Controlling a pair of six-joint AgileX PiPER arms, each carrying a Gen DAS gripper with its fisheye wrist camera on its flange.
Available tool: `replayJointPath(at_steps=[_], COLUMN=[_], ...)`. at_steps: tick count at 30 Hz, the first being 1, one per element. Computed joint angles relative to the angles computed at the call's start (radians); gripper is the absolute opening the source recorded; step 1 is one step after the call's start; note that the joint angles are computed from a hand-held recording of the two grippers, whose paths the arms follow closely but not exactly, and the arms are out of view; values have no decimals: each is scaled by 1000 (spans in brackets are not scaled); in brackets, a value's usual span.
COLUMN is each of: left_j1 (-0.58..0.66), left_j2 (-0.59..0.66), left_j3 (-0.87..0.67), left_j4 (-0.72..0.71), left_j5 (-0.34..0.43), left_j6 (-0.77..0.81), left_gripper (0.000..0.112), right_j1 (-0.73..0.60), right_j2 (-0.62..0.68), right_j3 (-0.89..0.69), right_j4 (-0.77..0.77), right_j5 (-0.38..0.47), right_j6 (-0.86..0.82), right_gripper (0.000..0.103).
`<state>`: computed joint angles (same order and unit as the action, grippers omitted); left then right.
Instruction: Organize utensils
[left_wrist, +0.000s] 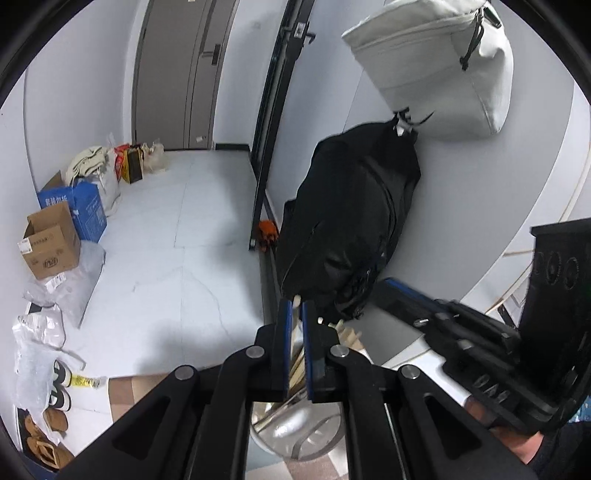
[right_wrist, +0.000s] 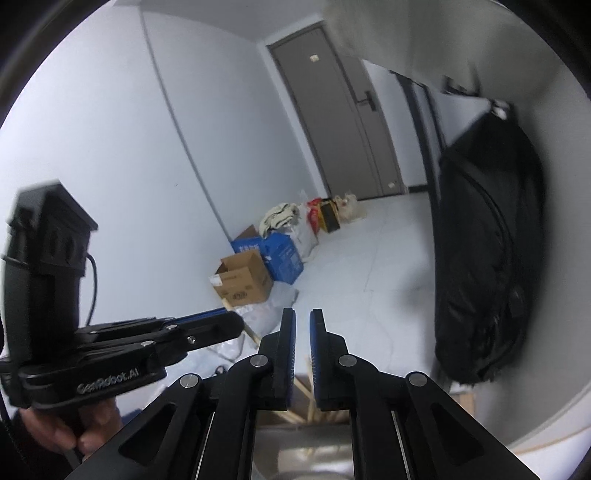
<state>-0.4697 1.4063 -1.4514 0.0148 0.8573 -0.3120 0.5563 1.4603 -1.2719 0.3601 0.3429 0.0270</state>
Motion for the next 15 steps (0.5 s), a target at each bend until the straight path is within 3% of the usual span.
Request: replayJointPath(at_steps=[3, 6, 10, 13, 15], left_j1=[-23, -76, -175, -281, -309], left_j2=[-40, -90, -132, -163, -180], left_j3=[35, 78, 106, 155, 176], left_j4=[58, 184, 364, 545, 582], left_j5=[-8, -15, 38, 73, 83], left_j6=[-62, -199, -392, -574, -638], left_gripper=[31, 42, 44, 46, 58], right_j1=[-31, -45, -36, -3, 18], right_j2=[-59, -110, -178, -265, -314], right_j3=[66, 117, 174, 255, 299], right_j4=[52, 34, -22, -211, -290], right_j5=[-1, -2, -5, -68, -95], right_j6=[-25, 14, 76, 264, 349], right_gripper=[25, 34, 45, 56, 62])
